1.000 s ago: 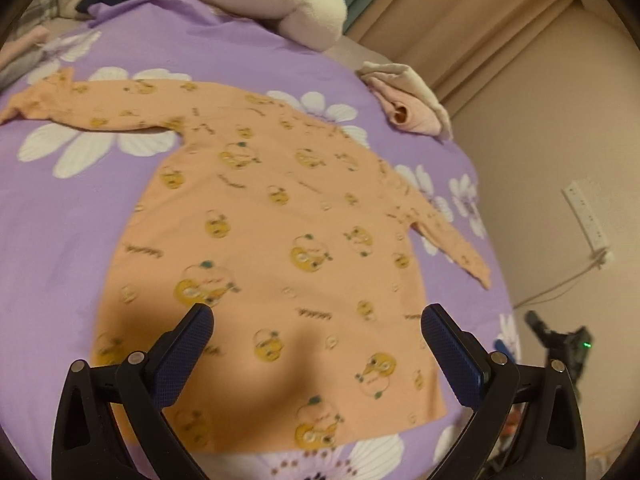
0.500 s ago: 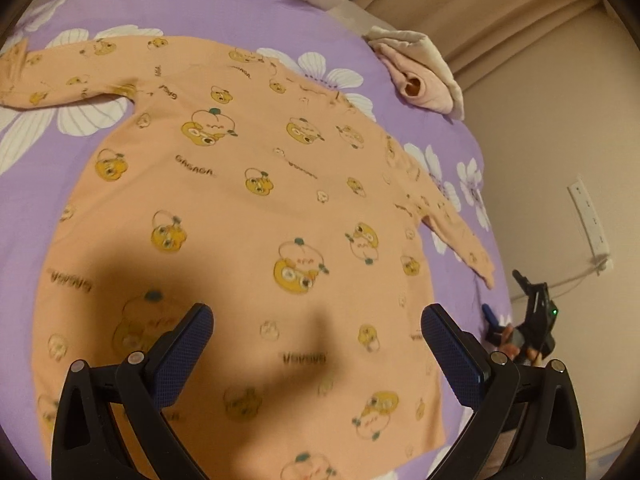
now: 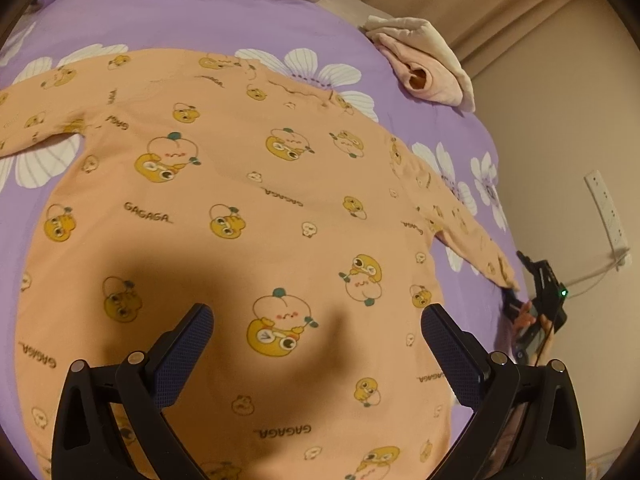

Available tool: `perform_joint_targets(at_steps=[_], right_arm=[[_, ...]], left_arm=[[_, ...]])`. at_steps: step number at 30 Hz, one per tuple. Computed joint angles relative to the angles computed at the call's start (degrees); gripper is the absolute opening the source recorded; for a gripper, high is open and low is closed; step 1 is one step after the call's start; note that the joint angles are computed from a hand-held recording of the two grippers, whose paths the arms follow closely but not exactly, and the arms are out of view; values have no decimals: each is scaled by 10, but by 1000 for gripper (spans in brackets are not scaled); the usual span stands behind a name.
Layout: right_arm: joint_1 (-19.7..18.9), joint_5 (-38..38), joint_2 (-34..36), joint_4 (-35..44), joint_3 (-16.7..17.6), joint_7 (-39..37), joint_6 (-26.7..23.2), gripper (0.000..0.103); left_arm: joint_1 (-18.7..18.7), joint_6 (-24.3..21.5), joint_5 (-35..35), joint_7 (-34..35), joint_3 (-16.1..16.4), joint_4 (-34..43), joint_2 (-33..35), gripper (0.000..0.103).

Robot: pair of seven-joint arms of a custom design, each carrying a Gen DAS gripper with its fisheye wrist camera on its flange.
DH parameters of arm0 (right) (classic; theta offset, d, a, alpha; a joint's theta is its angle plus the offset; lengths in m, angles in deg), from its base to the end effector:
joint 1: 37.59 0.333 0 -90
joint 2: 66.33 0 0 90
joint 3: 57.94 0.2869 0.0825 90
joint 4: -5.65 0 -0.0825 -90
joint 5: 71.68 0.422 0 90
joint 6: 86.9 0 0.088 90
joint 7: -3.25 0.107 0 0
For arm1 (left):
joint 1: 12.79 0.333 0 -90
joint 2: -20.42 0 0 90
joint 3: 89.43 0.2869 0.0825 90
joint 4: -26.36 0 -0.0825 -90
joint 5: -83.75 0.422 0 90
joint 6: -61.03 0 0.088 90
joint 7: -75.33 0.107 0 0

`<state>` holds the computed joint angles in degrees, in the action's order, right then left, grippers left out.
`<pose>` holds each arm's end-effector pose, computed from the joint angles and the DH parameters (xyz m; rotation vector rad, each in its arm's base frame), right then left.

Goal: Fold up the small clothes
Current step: 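Reach the right tool to a sleeve cuff and grasp it, then fold the held sleeve across the shirt body with the right tool, release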

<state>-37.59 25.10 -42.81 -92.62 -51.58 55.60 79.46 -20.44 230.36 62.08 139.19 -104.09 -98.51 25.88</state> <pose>0.6971 0.0108 0.3381 -0.7559 1.9233 0.0271 0.5808 -0.2100 0.3705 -2.4512 1.5827 -1.0676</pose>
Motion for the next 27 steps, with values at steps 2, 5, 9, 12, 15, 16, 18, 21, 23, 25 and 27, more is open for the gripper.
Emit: perform_joint_targets(at_steps=[2, 5, 9, 12, 15, 16, 18, 21, 23, 25, 27], right_arm=[[0, -19, 0, -7, -4, 23, 4, 30], [-4, -59, 1, -20, -6, 68, 9, 4], [-14, -40, -6, -31, 0, 58, -1, 6], [13, -173, -10, -35, -16, 155, 21, 8], [15, -238, -18, -26, -2, 171, 26, 8], [20, -264, -26, -28, -1, 175, 31, 8], [33, -326, -43, -34, -3, 194, 38, 8], [64, -442, -58, -29, -17, 255, 29, 8], [88, -522, -62, -20, -28, 296, 24, 8], [130, -633, -54, 5, -56, 367, 14, 8], [148, -695, -40, 37, -62, 407, -1, 8]], left_arm=[[-3, -7, 21, -14, 5, 6, 5, 103], [-4, -15, 44, -29, 8, 7, 6, 103], [-5, -18, 73, -52, 13, -5, -5, 103], [-6, -16, 86, -64, 18, -17, -17, 103], [-9, -20, 135, -109, 30, -32, -32, 103], [-9, -24, 156, -129, 34, -34, -35, 103], [-9, -35, 183, -163, 39, -41, -42, 103], [-6, -27, 152, -151, 41, -64, -57, 103], [-6, -23, 135, -142, 44, -79, -69, 103], [-7, -15, 115, -129, 50, -98, -83, 103], [-9, -8, 100, -121, 58, -115, -96, 103]])
